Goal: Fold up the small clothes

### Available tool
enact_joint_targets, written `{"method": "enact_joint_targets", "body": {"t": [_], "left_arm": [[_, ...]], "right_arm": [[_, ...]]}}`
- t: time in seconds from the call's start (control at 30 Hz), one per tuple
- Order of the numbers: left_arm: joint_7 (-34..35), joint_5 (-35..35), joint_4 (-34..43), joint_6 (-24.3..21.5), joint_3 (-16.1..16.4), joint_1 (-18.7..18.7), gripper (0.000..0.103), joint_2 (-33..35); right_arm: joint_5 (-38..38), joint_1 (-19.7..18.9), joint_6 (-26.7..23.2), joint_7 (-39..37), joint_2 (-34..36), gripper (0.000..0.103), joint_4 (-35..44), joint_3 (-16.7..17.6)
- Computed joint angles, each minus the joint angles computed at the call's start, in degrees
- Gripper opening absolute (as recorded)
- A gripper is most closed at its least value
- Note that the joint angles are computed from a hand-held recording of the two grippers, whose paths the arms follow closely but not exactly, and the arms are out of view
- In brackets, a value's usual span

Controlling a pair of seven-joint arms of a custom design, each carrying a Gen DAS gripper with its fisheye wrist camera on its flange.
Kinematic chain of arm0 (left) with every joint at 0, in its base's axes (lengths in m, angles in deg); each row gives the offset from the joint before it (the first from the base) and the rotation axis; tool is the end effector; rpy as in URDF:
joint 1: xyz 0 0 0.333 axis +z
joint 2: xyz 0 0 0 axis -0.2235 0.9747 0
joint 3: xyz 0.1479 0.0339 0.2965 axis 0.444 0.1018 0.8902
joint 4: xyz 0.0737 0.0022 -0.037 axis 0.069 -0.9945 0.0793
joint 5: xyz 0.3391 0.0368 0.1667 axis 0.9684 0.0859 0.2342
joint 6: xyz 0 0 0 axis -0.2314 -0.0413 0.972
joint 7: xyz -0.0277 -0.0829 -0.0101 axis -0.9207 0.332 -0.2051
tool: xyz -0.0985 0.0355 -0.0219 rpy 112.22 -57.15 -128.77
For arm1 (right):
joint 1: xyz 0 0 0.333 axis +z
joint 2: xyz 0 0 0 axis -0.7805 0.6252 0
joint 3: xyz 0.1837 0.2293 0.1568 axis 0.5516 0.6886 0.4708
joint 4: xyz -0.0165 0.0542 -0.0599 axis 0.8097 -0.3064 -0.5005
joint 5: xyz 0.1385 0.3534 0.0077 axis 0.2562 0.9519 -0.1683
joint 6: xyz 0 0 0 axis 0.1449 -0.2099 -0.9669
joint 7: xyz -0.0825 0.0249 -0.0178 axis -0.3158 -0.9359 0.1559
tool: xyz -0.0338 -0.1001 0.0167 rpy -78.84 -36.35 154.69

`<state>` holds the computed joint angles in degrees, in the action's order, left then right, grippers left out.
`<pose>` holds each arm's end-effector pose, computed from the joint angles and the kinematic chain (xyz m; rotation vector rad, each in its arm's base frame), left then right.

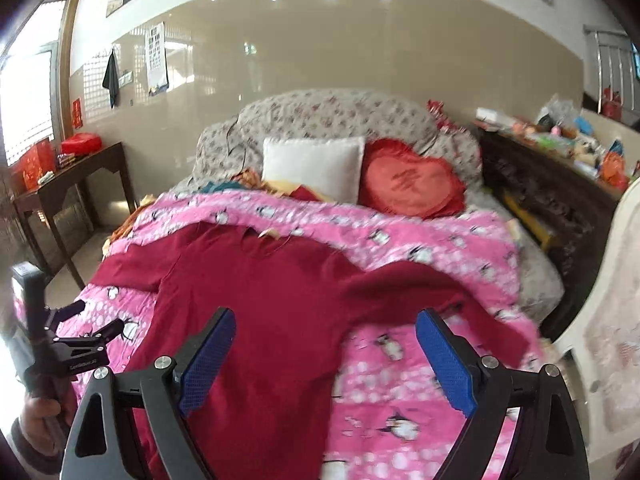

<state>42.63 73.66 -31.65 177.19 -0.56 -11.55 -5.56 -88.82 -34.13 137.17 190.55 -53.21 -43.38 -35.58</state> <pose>0.7112 -0.0818 0.6117 -1.4357 1.9789 -0.9479 0.6210 0.1813 0.6769 -1.4494 1.8573 -0.9806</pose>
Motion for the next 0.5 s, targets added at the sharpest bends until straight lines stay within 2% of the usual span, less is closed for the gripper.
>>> {"method": "enact_joint_targets", "body": {"t": [0.23, 0.5], "left_arm": [[0.3, 0.8, -0.2, 0.9, -0.3, -0.8, 0.102, 0.3], [0.8, -0.5, 3.5, -0.6, -1.2, -0.8, 0.102, 3.3]], "right_arm": [[3.6, 2.0, 0.8, 0.0, 11.8, 0.090, 8.4, -2.0], [9.4, 3.3, 0.3, -2.1, 20.3, 0.090, 17.4, -4.8]]}}
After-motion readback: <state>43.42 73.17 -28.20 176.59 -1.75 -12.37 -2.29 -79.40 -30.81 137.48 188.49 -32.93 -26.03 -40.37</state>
